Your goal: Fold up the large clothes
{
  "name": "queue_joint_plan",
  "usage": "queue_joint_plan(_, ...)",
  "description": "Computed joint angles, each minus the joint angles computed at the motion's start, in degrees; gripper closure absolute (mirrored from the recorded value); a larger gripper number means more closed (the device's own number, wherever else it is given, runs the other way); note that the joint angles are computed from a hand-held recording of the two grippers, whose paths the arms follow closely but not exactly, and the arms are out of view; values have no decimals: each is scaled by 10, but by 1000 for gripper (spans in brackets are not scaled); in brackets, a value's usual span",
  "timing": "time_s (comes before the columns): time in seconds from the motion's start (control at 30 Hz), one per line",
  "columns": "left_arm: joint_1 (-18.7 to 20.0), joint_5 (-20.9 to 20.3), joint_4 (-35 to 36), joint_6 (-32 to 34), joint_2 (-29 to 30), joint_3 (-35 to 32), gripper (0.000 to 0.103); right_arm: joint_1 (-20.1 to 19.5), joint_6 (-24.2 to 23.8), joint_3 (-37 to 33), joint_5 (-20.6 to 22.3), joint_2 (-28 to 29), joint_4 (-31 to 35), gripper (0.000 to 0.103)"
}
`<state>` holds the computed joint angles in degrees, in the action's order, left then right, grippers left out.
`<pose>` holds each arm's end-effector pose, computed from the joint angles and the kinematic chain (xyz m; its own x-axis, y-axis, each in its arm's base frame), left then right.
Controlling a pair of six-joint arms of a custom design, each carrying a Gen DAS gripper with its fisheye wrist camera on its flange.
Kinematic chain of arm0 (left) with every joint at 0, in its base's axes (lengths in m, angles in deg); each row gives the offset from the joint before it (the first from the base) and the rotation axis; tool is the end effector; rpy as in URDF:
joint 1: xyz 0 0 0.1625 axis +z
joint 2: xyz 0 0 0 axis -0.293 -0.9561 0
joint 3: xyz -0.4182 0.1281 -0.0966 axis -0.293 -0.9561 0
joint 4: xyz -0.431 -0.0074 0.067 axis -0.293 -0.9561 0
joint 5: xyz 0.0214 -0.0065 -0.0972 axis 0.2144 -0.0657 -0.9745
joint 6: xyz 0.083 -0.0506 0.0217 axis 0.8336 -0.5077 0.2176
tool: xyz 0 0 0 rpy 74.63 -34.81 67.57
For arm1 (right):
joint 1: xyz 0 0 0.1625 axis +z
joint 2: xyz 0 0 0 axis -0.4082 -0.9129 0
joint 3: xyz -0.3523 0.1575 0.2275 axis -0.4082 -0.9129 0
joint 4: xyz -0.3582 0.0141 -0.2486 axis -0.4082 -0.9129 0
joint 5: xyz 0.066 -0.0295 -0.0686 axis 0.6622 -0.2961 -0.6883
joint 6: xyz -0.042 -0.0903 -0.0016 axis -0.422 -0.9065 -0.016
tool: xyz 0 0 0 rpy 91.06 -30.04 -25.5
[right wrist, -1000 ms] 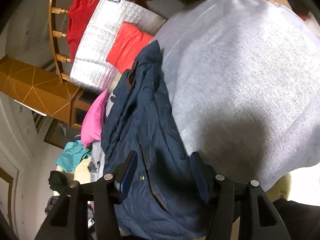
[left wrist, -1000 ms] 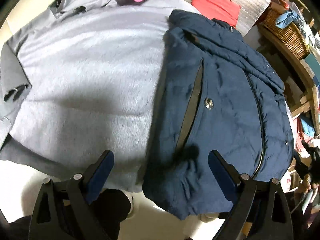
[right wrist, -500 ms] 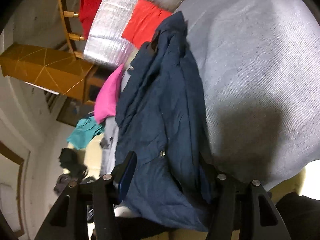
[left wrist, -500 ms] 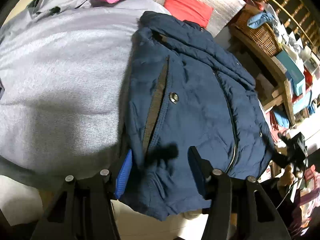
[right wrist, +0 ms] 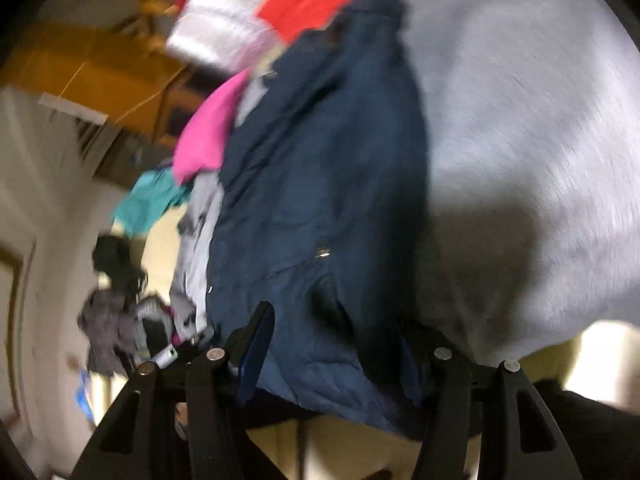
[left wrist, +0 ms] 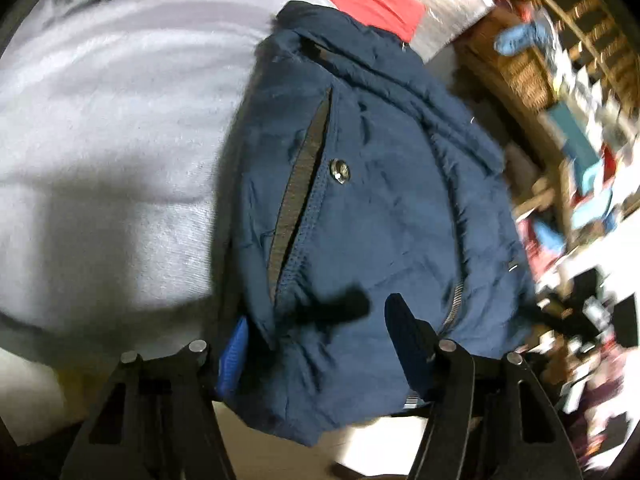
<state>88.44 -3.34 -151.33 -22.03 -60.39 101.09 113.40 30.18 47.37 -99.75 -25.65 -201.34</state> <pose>-0.1006 -0.7748 0.1948 -0.8653 0.4578 -0.2040 0.4833 0.8700 -0.0976 0.1113 -0.6080 0.1768 -0.9575 0.2827 -0.0576 0.2430 0.6823 -0.6895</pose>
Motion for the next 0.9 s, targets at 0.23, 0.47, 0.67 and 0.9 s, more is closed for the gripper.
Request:
queue_joint_plan(0.23,9,16,3,-58,3,-12,37,4,29,-31,-88,18,73,43)
queue_joint_plan(0.47,-4,17,22,-4,9,-2,37,5,24,-39,-91,40,51,42)
queue_joint_plan(0.67,15,-63,45,-25,6,-20,37,-8,32,-27,-64,38,24,39)
queue_joint_plan(0.9,9,-94,42,0,2,-10,41,13,9,-40,-81,40,51,61)
